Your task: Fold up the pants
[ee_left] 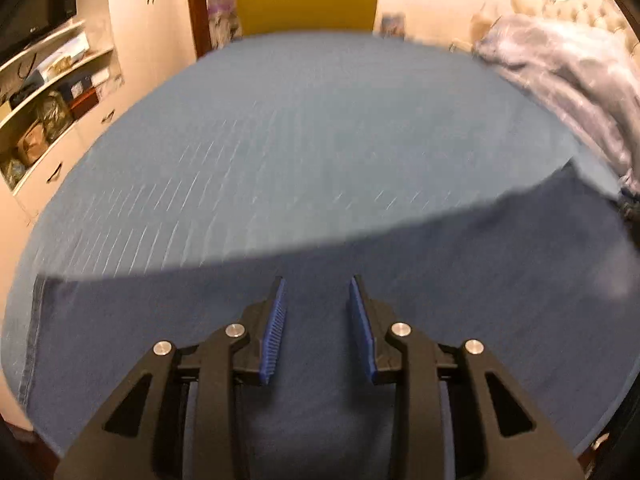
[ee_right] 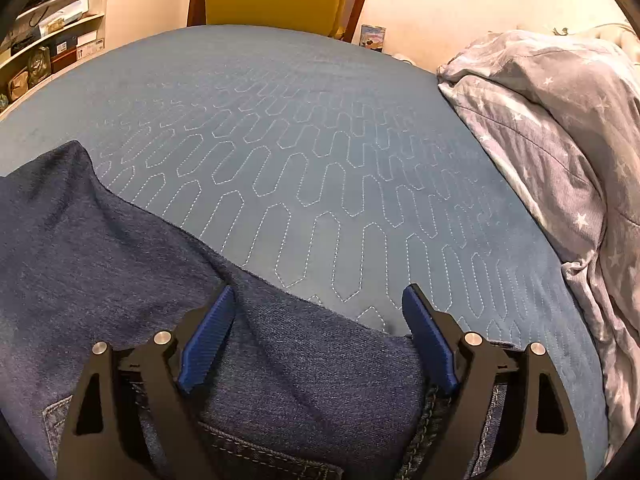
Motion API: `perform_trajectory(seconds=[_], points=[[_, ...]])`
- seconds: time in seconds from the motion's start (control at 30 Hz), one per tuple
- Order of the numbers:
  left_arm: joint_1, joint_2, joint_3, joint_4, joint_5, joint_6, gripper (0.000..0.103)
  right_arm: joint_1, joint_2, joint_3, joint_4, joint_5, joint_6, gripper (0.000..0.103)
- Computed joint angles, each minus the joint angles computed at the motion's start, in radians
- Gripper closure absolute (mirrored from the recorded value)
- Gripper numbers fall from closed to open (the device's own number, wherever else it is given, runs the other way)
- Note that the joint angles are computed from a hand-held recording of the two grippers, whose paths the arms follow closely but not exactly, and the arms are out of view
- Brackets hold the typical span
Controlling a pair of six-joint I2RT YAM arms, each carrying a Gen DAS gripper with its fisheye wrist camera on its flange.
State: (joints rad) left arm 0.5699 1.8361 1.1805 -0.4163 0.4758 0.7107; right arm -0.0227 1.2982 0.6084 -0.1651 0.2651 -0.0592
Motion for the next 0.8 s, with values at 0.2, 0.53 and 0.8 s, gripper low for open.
perform_trajectory(seconds=[0.2,0.53,0.8], points=[[0.195,0.24,0.33,-0.108,0.032,-0.037,0.052,0.102,-0.09,0.026,-0.102,0.205,0.048,0.015],[0.422,0.185,0.359,-0.1,0.049,-0.067,0.052,0.575,-0.388,0.105,-0.76,0.581,0.726,0.011],[0.292,-0.495,-0.466,-0.098,0.195,0.116,0.028,1.003,-0.226,0.072,-0.9,0.454,1.311,0.011]])
